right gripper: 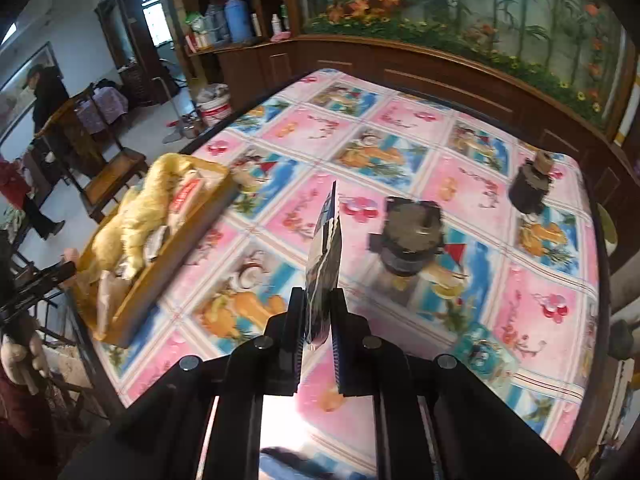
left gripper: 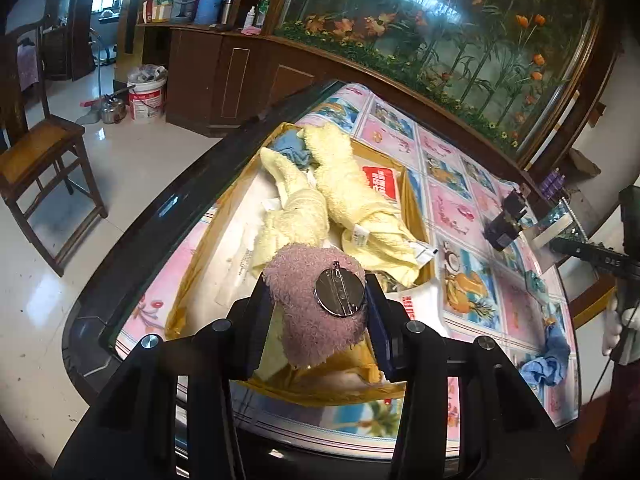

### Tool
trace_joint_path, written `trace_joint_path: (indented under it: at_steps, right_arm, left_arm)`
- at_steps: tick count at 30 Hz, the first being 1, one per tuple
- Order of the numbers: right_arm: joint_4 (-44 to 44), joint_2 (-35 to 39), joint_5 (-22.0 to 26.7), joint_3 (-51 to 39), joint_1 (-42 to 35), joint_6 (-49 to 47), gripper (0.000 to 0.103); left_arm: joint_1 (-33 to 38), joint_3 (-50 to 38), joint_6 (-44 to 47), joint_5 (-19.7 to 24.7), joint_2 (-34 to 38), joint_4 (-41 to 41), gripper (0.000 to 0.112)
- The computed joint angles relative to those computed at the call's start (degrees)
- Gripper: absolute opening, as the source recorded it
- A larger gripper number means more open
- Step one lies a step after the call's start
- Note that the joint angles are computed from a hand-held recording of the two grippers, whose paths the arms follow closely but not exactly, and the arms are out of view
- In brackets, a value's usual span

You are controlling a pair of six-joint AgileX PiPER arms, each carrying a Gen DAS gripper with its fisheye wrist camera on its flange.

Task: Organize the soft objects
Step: 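Carry the pink pouch toward the box with left tool while right tool lifts its packet, then drop the pink pouch into the box with left tool while right tool drops its packet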

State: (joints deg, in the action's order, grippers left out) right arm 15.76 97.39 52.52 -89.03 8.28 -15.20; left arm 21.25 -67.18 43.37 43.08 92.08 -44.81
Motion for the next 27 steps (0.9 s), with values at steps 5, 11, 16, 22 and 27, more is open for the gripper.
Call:
trace_joint_path:
  at_steps: [5, 11, 16, 22, 27]
  right_arm:
    - [11.0, 3.4, 1.2, -3.1, 5.8, -3.1, 0.01]
    - [22.7, 14.7, 6.4, -12.8, 12.8, -5.1, 0.01]
    - [18.7, 26.0, 9.5, -26.0, 19.6, 1.1, 0.01]
    - [11.8, 35.7, 12.8, -41.3, 22.4, 9.6, 0.01]
    - [4.6, 41.5, 15.8, -51.2, 24.2, 15.4, 0.014]
  left_arm:
    - [-3.2, -2.8, -8.9, -7.7, 3.6, 12.3, 0.045]
    - [-2.4, -3.5, -11.1, -6.9, 6.1, 12.1, 0.048]
    - [-2.9, 0.8, -10.1, -12.3, 2.3, 11.3, 0.048]
    - [-3.9, 4.6, -14.0, -20.2, -2.1, 16.3, 0.058]
    - [-5.2, 6.8, -21.8, -24.6, -4.1, 25.1, 0.06]
